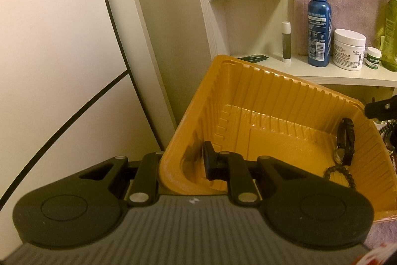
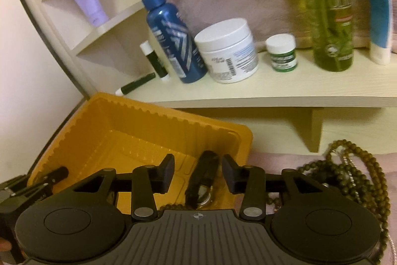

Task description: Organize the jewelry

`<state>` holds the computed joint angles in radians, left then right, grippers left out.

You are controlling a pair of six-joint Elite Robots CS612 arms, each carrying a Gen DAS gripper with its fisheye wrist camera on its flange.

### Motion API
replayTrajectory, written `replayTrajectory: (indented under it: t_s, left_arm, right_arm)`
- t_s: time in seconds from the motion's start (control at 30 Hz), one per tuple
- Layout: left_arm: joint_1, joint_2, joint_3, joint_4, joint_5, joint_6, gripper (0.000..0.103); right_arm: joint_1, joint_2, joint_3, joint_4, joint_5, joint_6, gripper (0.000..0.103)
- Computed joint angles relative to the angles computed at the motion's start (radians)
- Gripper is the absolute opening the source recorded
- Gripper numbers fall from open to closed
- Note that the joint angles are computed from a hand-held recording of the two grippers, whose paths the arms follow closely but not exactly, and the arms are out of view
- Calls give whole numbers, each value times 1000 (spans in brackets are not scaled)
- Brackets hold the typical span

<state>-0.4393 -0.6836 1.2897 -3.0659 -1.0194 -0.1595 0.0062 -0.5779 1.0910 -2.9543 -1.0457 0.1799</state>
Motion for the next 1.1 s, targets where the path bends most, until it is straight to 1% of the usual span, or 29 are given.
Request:
replayTrajectory:
  t_s: [0.23,0.43,0.6,0.73,1.0,1.1]
  left_arm:
    - [0,0,-1,1,0,0,16]
    - [0,0,-2,4,1,2,16]
    - [-1,0,-2,2,2,7,16]
    - [-1,0,-1,-2,5,13,16]
    - [-3,-3,6,-15,8,26,16]
    - [-3,-4,9,-22,7,33,15]
  right_arm:
    - [-23,-58,109,-65,-8,20,43]
    - [-46,-118,226,-97,-42,29,43]
    - [-62,-163,319,-125,-96,40,43]
    - [-73,-193,378,-133,-147,32,43]
    - [-87,-221,432,-120,-244,7,43]
    - [-92,-223,438,-123,-254,10,43]
